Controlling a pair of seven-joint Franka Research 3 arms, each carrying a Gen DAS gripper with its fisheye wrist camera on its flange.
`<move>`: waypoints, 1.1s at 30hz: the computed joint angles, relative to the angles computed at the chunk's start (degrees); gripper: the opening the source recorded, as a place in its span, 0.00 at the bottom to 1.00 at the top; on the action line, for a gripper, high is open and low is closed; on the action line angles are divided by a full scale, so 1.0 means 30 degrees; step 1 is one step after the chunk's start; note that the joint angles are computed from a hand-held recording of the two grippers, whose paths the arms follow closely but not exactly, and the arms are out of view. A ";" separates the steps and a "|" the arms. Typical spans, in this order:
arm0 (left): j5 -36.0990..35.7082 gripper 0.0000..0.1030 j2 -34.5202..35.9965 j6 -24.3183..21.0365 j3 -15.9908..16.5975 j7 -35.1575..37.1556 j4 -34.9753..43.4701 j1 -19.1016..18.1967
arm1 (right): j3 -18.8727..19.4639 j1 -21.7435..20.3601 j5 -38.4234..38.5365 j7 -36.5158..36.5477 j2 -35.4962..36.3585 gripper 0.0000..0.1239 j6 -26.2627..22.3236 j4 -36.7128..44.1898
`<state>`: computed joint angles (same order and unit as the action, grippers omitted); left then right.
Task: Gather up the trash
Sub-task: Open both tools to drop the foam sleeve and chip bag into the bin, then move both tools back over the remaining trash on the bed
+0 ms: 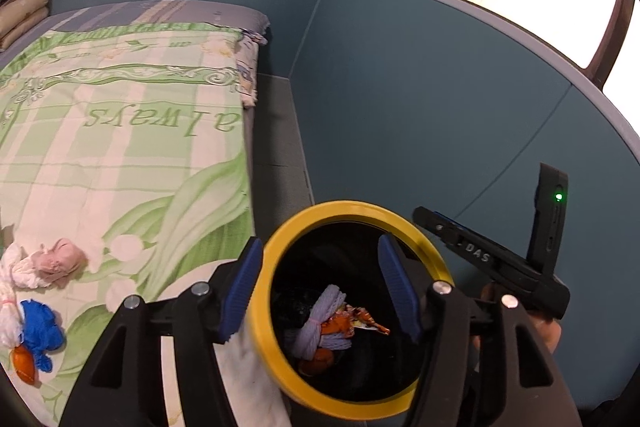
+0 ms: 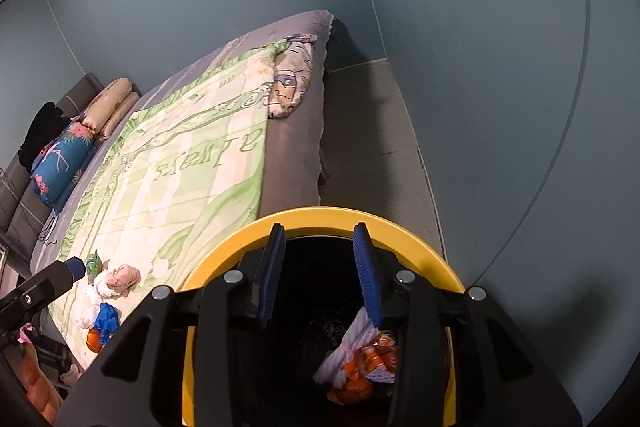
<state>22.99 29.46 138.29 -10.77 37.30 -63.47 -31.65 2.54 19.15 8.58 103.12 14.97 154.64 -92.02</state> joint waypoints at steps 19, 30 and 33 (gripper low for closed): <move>0.5331 0.78 -0.6867 -0.0658 -0.0371 -0.6416 -0.8068 0.1496 | 0.1055 0.0882 0.0984 -0.2670 0.0805 0.37 -0.0874 0.2663; 0.6546 0.85 -0.9747 -0.2675 -0.1505 -0.8429 -1.0774 0.2962 | 0.1633 0.1832 0.1798 -0.4541 0.1821 0.44 -0.2123 0.4901; 0.6793 0.86 -1.0221 -0.3258 -0.1808 -0.8641 -1.1123 0.3234 | 0.1731 0.2127 0.1836 -0.4935 0.2150 0.45 -0.2487 0.5563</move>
